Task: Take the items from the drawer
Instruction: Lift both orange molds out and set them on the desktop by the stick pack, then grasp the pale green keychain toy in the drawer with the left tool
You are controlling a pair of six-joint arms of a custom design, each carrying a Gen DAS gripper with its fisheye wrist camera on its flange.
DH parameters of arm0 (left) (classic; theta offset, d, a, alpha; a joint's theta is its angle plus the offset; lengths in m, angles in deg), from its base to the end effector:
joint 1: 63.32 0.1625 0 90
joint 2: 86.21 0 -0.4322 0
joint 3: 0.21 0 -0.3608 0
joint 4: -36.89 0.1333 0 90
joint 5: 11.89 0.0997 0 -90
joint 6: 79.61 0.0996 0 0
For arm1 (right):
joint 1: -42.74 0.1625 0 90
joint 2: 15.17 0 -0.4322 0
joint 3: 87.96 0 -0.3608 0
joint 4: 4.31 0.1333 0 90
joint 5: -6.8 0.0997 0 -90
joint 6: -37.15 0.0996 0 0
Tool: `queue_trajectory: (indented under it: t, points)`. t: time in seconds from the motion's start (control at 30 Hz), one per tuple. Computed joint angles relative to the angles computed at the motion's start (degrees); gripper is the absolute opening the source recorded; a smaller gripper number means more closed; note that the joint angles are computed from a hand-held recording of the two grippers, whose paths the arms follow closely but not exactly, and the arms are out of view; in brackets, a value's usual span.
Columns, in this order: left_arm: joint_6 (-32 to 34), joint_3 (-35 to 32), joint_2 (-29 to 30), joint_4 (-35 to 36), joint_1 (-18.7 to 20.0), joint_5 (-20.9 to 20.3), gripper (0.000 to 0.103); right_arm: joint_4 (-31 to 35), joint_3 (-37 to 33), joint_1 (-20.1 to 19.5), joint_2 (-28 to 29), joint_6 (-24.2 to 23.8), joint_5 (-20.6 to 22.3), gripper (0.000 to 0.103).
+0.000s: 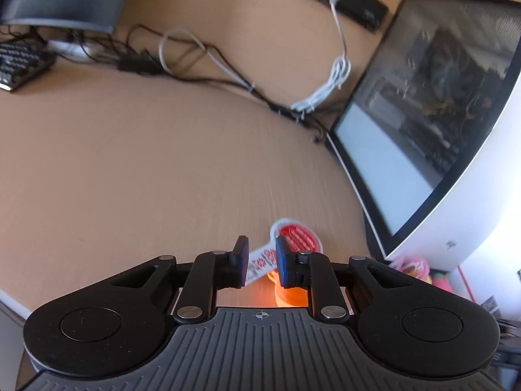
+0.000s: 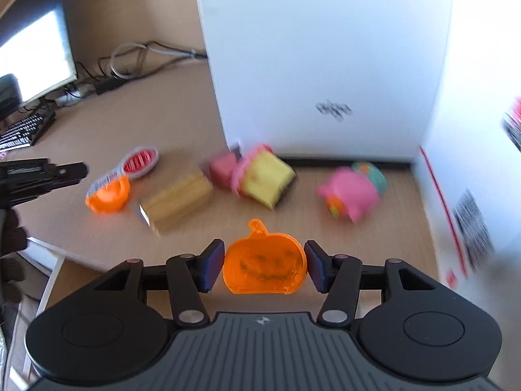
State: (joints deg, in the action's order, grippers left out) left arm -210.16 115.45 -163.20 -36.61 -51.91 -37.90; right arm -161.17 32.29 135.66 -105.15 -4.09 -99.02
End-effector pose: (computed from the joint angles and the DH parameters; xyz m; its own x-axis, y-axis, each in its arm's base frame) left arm -0.3481 -0.2976 0.2514 -0.8391 -0.4602 -0.2900 0.1196 0.3641 -0.9237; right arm 0.1289 -0.4429 0.3953 -0.7018 -0.4434 0.5575 -0.6696 0.6777 -0.3039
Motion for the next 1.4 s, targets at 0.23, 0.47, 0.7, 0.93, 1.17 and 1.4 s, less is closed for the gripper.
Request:
queue_trajectory:
  t: [0.23, 0.47, 0.7, 0.93, 1.17, 1.4]
  points:
    - [8.17, 1.36, -1.53, -6.04, -5.37, -4.39, 0.019, -2.66, -3.26, 0.58, 7.91, -1.98, -0.41, 0.033]
    - [25.75, 6.07, -0.13, -26.31, -7.01, -10.84, 0.02, -4.11, -3.33, 1.57, 8.46, -3.85, -0.77, 0.047]
    - [34.63, 7.64, 2.17, -35.74, -5.21, -18.55, 0.02, -1.01, -1.33, 0.18, 1.14, -2.85, 5.23, 0.063]
    - [49.14, 7.81, 6.29, -46.34, 0.13, -30.94, 0.02, -3.17, 3.19, -2.5, -7.76, 1.23, 7.95, 0.069]
    - [59.5, 6.5, 11.13, -58.23, 7.73, -42.78, 0.02, 8.27, 1.24, -1.91, -9.56, 3.51, 1.45, 0.069]
    - [70.07, -1.02, 18.82, -53.44, 11.7, -50.76, 0.025, 11.65, 1.01, -2.0, -9.09, 4.16, -2.08, 0.069]
